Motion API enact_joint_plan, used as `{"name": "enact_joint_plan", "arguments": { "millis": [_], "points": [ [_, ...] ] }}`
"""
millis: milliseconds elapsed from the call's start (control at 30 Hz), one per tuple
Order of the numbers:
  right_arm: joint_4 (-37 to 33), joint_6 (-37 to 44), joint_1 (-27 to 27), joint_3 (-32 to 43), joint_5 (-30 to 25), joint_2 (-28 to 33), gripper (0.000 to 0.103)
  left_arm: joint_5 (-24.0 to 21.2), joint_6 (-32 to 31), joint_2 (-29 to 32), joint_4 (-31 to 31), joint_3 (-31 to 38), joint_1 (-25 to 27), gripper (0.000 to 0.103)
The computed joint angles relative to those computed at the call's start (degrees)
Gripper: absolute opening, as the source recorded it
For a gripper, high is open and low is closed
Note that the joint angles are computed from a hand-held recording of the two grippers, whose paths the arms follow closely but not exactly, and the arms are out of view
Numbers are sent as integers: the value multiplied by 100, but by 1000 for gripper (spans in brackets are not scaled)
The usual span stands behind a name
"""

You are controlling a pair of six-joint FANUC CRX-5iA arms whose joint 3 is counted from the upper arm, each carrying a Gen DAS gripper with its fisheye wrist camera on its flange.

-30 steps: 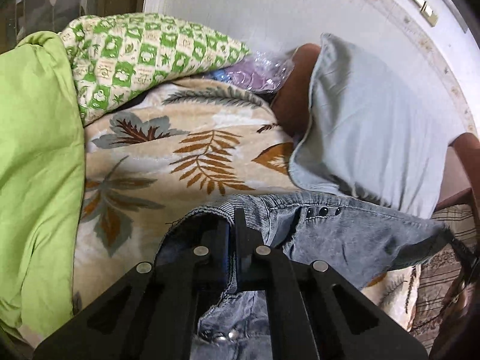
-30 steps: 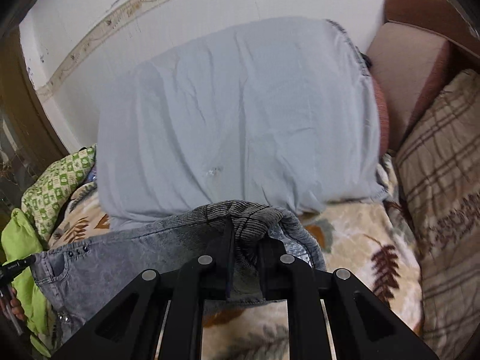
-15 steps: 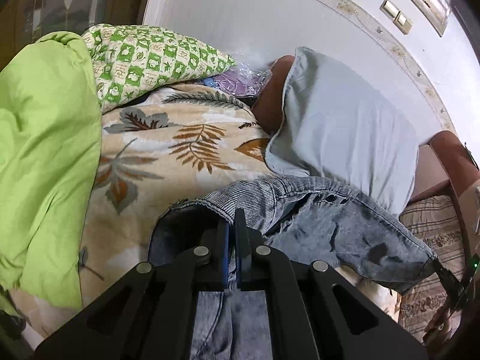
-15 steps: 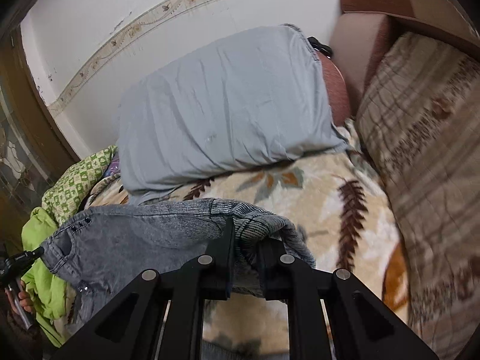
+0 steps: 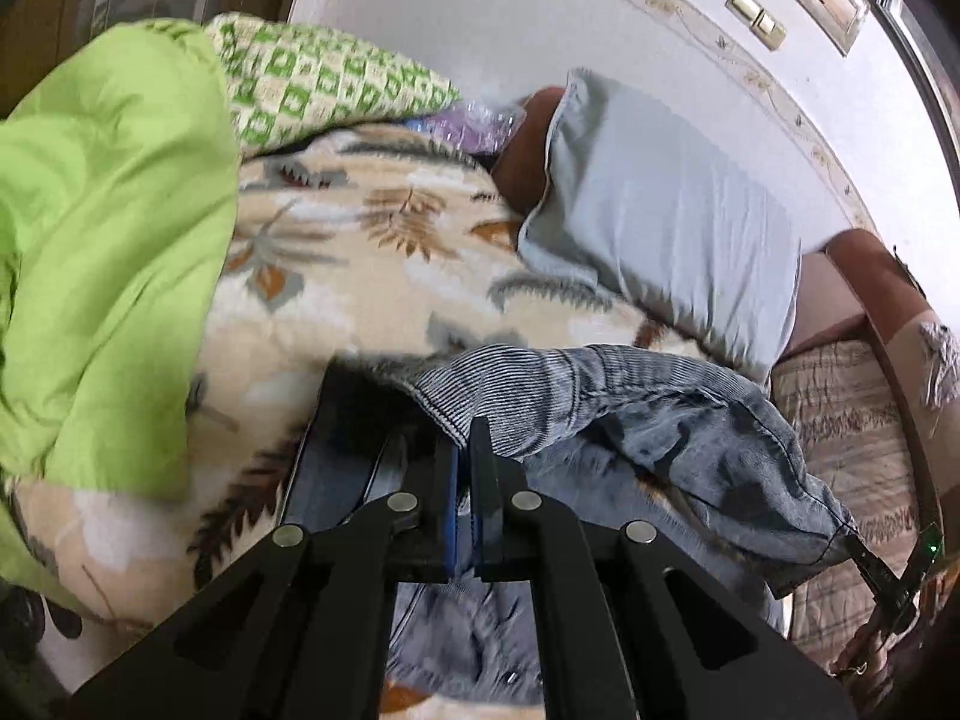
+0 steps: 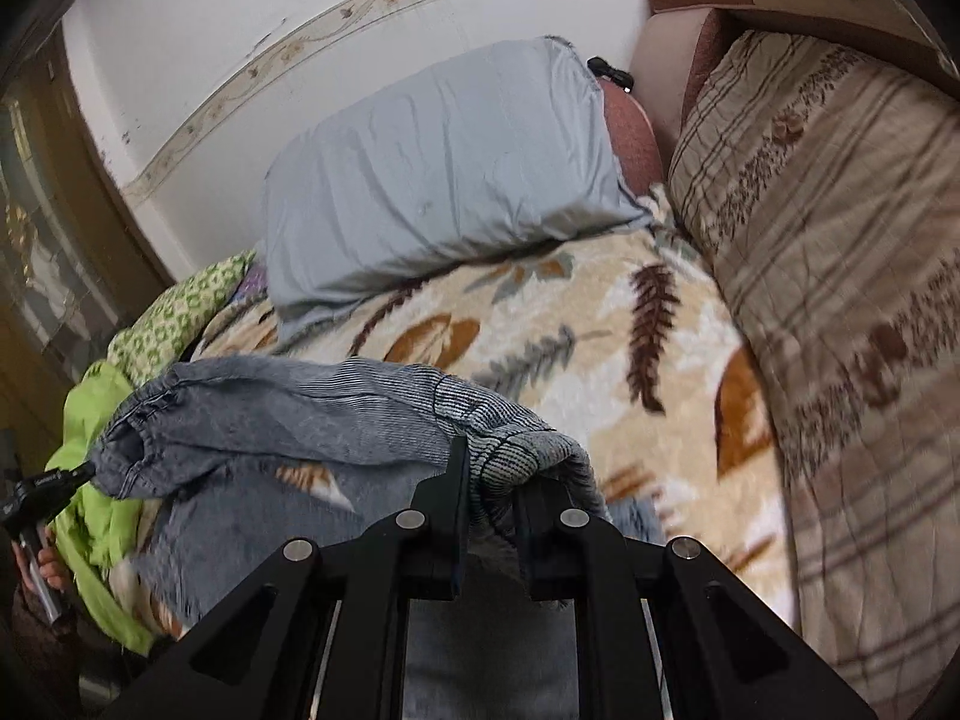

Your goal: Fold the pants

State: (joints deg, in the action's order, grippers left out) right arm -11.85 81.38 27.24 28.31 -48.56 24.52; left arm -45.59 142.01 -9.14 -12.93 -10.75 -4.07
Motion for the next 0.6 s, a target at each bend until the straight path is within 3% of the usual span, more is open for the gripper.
{"name": "enact_joint_plan", "arguments": {
  "millis": [333,500,600],
  "points": [
    [-40,5,124,-1764,455,-965,12,42,-374,-426,741,-975,225,1],
    [-205,-122,65,-2287,605,-1209,12,-59,-445,-471,981,-1280,314,2],
    [53,-368,114,-2468,586,-1175,12,-207,-408,-317,959,-1257,304,2]
  ]
}}
